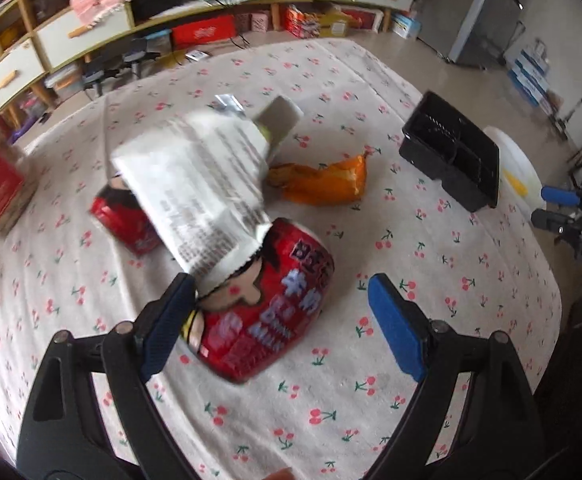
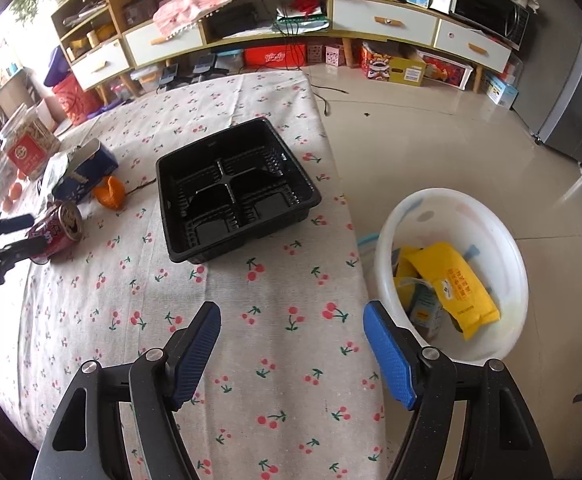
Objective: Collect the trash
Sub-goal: 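Return both tools to the table toward the red Drink Milk can, then grasp the red Drink Milk can with the left tool while the right tool grasps the blue box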
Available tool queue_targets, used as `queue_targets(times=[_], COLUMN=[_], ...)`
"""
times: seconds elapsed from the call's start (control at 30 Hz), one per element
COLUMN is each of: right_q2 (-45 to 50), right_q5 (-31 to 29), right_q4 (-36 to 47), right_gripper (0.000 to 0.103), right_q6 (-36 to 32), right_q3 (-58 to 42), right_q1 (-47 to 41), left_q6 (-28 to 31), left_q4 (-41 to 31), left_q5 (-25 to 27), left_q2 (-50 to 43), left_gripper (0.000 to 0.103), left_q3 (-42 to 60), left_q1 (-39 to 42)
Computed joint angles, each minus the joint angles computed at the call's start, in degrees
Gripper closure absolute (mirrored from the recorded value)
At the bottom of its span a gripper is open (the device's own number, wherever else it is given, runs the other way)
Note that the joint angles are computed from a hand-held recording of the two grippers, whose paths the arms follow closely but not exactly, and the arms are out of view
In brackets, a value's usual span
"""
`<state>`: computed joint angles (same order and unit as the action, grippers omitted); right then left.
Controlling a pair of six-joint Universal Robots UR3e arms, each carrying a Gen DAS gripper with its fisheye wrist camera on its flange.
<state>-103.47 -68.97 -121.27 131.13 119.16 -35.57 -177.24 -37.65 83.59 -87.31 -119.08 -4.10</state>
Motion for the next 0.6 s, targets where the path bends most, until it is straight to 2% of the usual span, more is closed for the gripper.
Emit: queue_targets(times=[0.23, 0.33, 0.4, 0.6], right_q2=[1.63, 1.78, 1.59, 0.15], right_q5=[-0.14, -0.04, -0.01, 0.55], right_q4=[0.57, 0.92, 1.06, 2.03], right_gripper=[0.028, 0.028, 0.028, 0.028], right_q6=[1.07, 1.12, 1.33, 1.7], right_q3=[-1.42, -1.74, -1.75, -1.73], right_q1=[-0.74, -1.29, -1.37, -0.48], left_q6=[2.85, 2.36, 0.79, -3.64], left_q4=[-1.9, -1.01, -2.32, -4.24], left_q5=[6.62, 9.23, 8.16, 3.79], left_q2=[-4.69, -3.33, -1.28, 9.29], left_gripper=[0.017, 0.037, 0.043, 0.05], left_q3=[3.17, 1.68, 0.74, -5.47], left_q1=[-5.57, -6.83, -5.62, -2.3])
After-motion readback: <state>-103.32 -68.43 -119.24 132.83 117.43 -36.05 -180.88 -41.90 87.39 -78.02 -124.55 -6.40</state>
